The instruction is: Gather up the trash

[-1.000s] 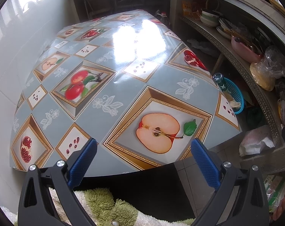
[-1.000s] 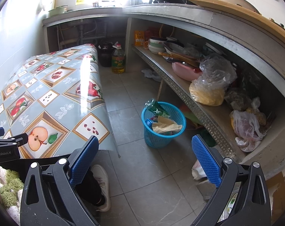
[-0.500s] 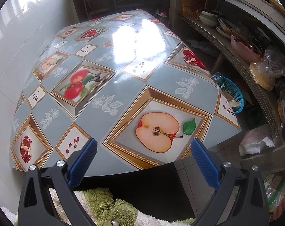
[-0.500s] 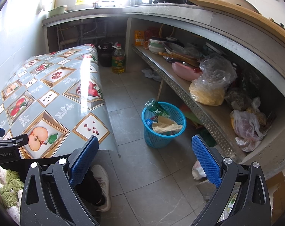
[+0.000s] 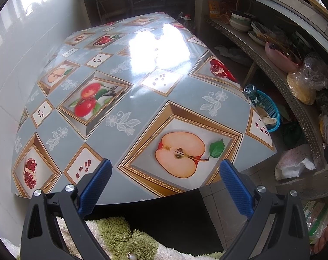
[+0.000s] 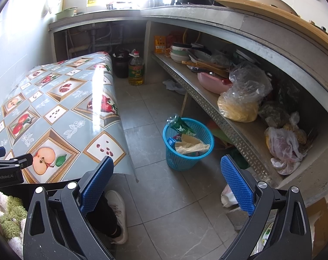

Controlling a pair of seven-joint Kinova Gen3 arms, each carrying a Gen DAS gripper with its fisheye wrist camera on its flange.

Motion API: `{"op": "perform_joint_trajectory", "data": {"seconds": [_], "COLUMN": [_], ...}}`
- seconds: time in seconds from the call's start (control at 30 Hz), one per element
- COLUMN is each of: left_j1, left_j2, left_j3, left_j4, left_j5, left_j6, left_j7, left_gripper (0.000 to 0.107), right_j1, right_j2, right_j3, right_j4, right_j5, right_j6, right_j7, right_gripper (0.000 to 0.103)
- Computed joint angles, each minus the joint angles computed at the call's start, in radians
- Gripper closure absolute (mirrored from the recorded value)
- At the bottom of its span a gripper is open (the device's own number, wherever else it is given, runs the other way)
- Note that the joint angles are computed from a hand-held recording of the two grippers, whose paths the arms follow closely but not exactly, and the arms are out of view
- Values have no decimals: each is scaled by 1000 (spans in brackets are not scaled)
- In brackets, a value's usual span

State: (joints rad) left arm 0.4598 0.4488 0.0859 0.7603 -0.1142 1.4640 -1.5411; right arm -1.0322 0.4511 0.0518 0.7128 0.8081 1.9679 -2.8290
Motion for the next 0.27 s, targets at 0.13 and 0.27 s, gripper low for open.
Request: {"op": "perform_joint_trajectory", "data": {"seconds": [0.13,0.27], "left_j1": [0,2], "left_j2": [10,15], "left_j3": [-1,-2], "left_j4": [-23,-37], "left_j5": [2,3], "left_j6": [12,17], "left_j7": [-2,-3], "left_gripper": [10,10], "right_j1": [0,2], "right_j2": [-3,-5], "right_j3": [0,-1], "right_j4": [3,3], "right_j5": [1,2], "right_j6": [-1,-1], "right_j7": [0,3], "right_gripper": [8,8]}}
